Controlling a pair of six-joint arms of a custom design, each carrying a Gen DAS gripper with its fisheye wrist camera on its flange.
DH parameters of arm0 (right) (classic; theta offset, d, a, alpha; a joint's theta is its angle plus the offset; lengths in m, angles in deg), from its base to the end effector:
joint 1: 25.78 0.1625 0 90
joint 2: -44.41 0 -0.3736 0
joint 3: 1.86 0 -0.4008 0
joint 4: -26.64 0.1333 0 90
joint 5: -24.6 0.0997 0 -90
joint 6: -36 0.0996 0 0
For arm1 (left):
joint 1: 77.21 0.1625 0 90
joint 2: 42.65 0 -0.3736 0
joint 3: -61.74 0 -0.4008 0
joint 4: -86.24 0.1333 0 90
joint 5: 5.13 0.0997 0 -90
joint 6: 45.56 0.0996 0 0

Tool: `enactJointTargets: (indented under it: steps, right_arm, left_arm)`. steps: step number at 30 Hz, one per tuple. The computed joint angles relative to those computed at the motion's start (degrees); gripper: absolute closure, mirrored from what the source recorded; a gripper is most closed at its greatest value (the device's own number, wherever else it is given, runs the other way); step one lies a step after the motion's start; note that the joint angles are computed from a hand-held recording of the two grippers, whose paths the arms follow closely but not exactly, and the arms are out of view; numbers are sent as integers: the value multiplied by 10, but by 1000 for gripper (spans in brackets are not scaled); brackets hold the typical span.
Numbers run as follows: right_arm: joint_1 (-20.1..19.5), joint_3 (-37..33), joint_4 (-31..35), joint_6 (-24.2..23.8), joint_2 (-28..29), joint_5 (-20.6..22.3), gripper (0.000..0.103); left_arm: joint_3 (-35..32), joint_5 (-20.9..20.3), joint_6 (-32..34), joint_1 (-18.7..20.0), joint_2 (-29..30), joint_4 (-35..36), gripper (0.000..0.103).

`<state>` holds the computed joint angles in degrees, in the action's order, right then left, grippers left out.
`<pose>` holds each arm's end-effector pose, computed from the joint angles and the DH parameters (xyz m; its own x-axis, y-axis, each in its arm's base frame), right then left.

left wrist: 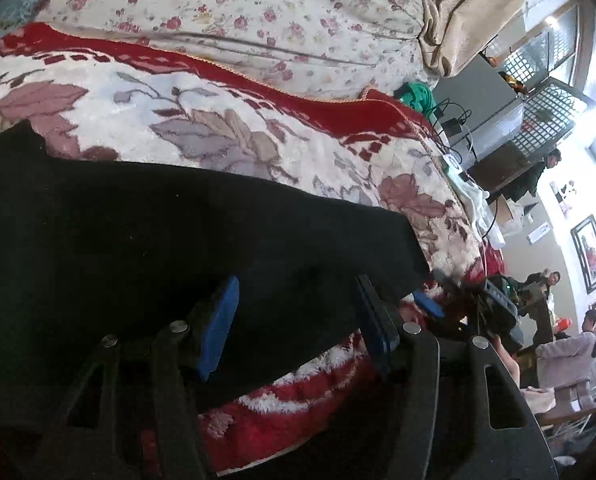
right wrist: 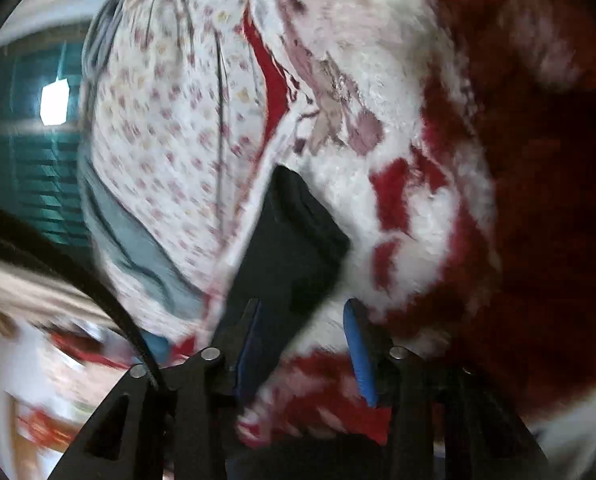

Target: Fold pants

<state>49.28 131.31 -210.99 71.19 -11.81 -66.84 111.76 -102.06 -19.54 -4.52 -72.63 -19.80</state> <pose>0.0168 -0.4445 0.1437 -0.7352 0.4136 -0.5370 0.6228 0.0995 -0.7760 -0.1201 -0.7929 0.1063 -0.7237 0.6760 0.1388 0.6836 0.7298 0.0099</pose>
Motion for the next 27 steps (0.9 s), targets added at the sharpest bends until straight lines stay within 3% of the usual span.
enactJointTargets:
  steps: [5,8,9,11,13,20,24,27]
  right_arm:
    - [16,-60,-78,-19,66,-31,59]
    - [40,-97,-59,-82,82,-71,61]
    - [53,-109,-37,-110,84,-102,65]
    - [72,-124,-19,-145,95,-163,87]
    - [63,-124,-58,-156,116,-154,93]
    - [51,-133,-113,-189,145,-130,93]
    - [63,-150,-128,-222,162,-159,93]
    - [81,-156,-82,-238,150,-206,93]
  left_arm:
    - [-49,-27,-43,13,25,48,46]
    - [-78,-46,-66,19,40,71,46]
    - [-84,-51,-71,20,42,76,46]
    - [-87,-57,-77,22,43,77,46]
    - [-85,-56,-75,21,41,76,46]
    - [-28,-55,-31,10,11,37,46]
    - [-2,-51,-17,5,0,14,46]
    - [17,-48,-6,0,-8,-4,46]
